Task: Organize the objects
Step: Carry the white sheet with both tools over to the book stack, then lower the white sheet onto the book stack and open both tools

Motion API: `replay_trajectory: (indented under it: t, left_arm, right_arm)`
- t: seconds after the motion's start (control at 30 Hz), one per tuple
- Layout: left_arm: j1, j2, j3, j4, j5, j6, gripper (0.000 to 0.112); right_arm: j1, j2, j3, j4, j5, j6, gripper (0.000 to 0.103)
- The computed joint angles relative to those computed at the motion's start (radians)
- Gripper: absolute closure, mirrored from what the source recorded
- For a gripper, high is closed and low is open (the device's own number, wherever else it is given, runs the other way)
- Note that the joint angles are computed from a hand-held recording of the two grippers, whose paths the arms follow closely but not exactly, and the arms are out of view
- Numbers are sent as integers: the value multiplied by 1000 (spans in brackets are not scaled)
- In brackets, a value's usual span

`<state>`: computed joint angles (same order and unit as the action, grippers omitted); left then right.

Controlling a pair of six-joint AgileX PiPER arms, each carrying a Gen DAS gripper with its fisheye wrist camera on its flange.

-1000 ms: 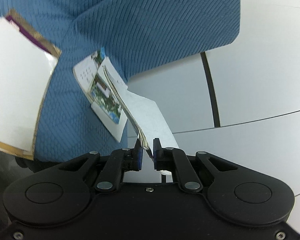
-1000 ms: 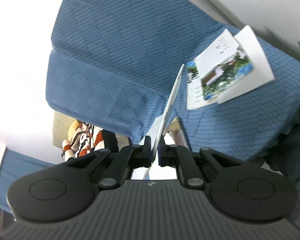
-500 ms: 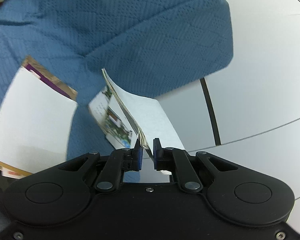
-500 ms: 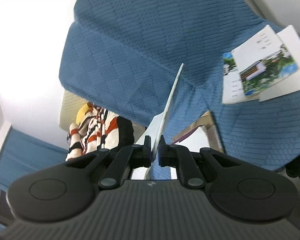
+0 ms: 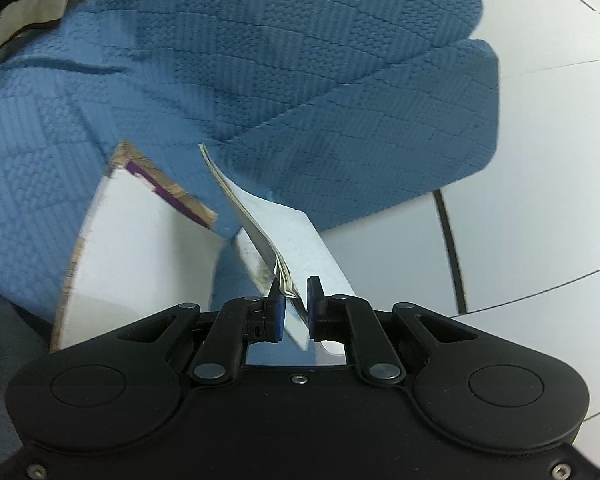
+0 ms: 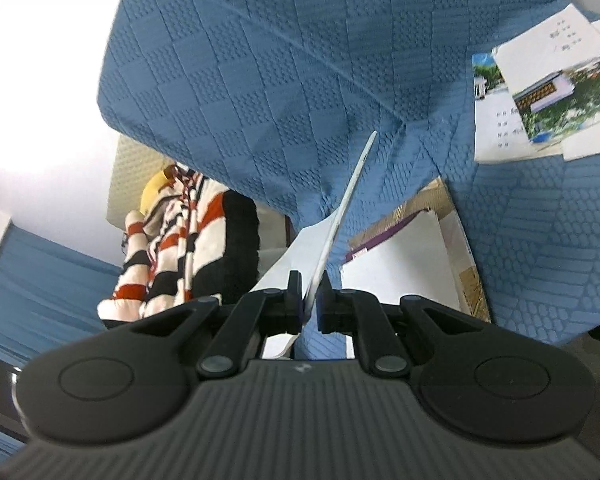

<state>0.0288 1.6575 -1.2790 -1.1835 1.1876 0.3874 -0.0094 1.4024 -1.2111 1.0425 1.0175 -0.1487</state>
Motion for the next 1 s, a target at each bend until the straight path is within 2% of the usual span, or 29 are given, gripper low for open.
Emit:
replay_trajectory:
  t: [0.5,1.0]
  left_arm:
    - [29,123,52,139,-57,115,103]
    - [26,161,138,215,-76,178,104]
  right_arm:
    - [193,46,145,-81,-238,23,93]
    - [260,63,282,-130,-315,44,93]
